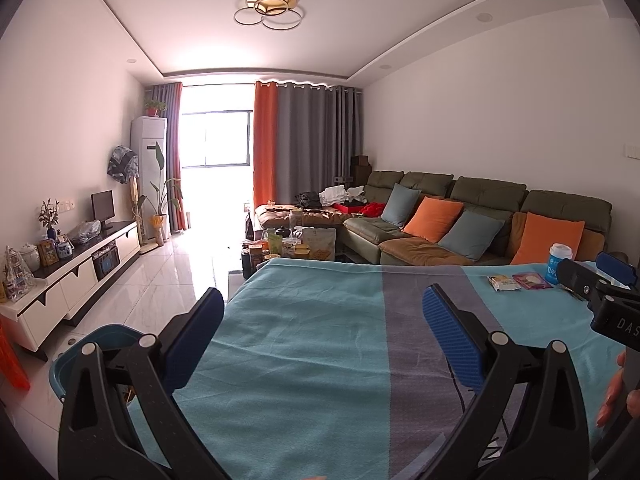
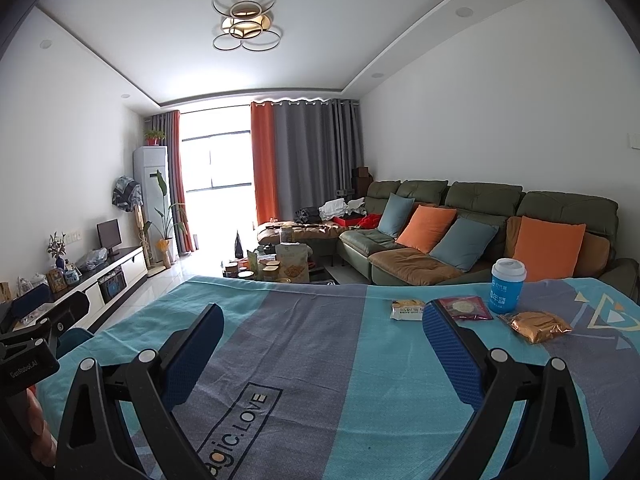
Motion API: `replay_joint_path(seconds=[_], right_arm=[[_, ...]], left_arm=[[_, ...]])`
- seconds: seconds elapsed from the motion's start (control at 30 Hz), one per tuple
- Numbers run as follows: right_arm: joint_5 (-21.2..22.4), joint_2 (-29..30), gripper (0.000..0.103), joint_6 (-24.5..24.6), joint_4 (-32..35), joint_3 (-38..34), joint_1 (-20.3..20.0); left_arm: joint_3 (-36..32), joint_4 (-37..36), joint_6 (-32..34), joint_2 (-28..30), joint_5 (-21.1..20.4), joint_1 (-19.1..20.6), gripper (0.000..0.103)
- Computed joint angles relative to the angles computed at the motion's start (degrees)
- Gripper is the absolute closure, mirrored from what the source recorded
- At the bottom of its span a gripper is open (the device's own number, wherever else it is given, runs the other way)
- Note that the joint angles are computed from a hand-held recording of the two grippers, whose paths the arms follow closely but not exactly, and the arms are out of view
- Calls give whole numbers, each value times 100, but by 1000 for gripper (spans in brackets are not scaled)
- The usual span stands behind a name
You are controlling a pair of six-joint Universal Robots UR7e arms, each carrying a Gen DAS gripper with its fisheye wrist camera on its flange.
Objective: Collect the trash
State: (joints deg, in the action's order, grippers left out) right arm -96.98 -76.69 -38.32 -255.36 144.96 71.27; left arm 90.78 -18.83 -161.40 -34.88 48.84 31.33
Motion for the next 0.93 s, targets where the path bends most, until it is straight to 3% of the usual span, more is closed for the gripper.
replay_joint_path(seconds=[0.6,0.77,0.93], right_arm=[[-20,12,7,32,-8,8,24],[-108,16,7,41,28,-13,52],[-382,-276,7,247,535,-60,8]], left_arm=[[22,-78,189,-2,2,-44,6],[-514,809,-242,246,-36,10,6],[-1716,2544,-875,813,268,278,6]])
